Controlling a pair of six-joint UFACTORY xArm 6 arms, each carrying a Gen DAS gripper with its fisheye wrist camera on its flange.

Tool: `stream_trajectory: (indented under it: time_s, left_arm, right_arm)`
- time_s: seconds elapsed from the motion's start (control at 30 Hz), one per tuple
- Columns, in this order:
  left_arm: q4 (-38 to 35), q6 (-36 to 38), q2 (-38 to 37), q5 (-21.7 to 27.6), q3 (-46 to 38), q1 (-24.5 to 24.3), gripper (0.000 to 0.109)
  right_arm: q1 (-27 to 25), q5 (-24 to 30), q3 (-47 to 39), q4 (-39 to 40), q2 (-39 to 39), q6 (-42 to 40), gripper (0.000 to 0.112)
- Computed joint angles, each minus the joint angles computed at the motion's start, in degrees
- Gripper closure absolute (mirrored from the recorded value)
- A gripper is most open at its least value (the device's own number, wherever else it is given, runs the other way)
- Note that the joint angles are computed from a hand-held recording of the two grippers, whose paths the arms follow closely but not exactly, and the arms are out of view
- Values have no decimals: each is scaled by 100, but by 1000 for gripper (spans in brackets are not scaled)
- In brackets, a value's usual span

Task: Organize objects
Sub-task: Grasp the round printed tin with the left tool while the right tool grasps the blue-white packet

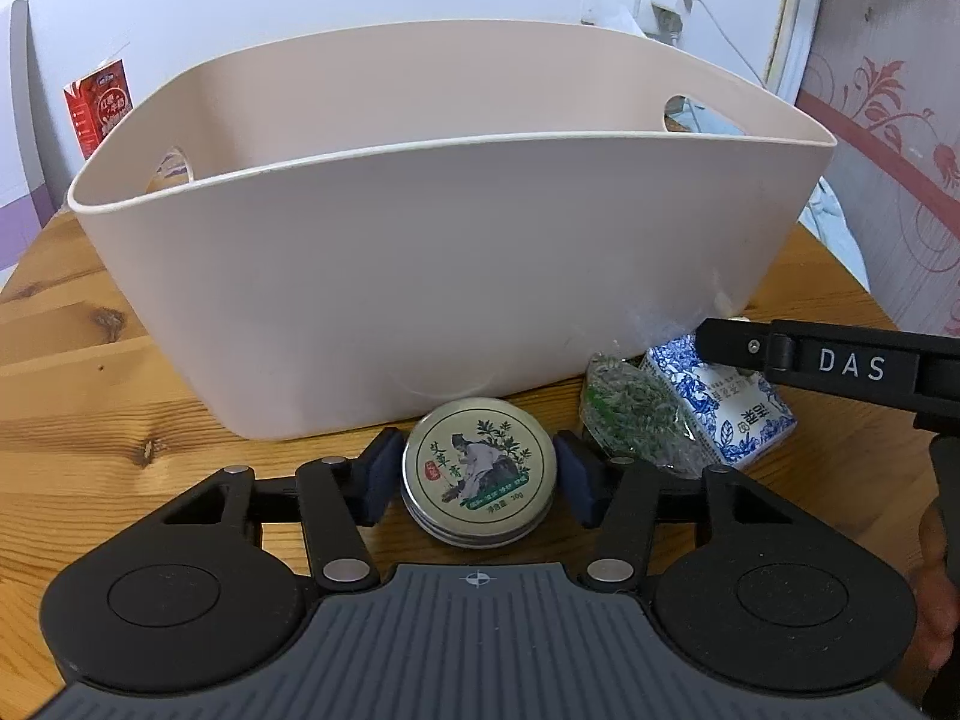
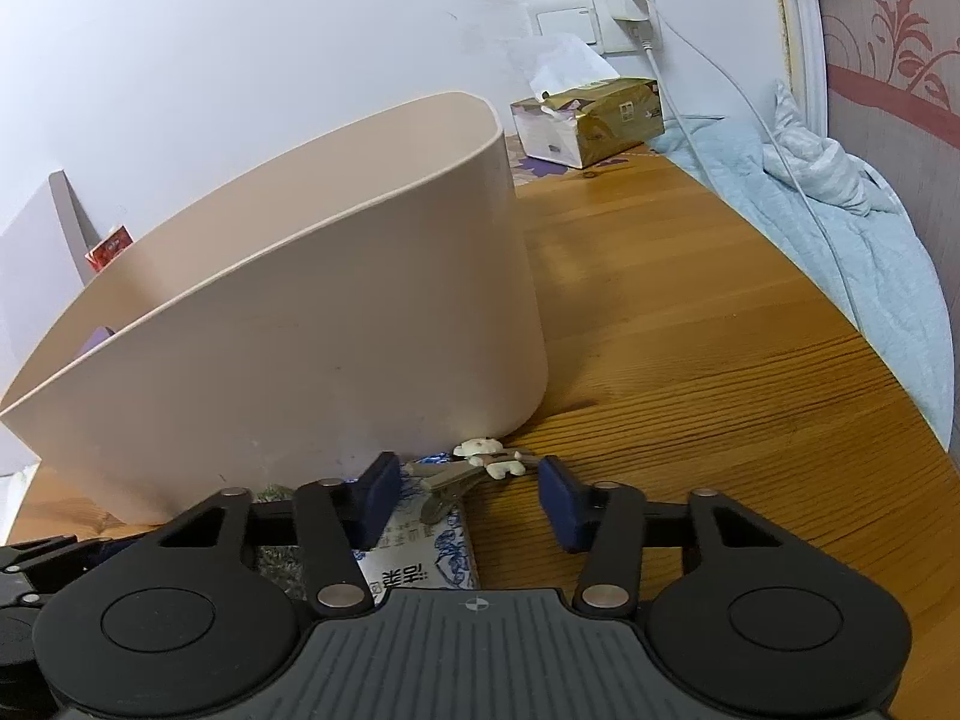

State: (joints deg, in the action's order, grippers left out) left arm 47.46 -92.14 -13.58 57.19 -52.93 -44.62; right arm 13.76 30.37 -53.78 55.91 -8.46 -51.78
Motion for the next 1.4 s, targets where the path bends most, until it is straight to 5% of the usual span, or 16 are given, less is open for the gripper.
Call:
stream_trajectory:
  time_s: [0.07, 0.77, 1.4]
  left_arm:
    - [14, -15, -61, -20, 63, -13, 53]
    - [-179, -66, -333, -50, 273, -184, 53]
    - [276, -286, -837, 560, 303, -760, 53]
  right_arm:
    - [-12, 37, 17, 90, -27, -55, 74]
    - [-33, -18, 297, 10, -377, -139, 77]
    - [-158, 60, 729, 350, -1144, -493, 77]
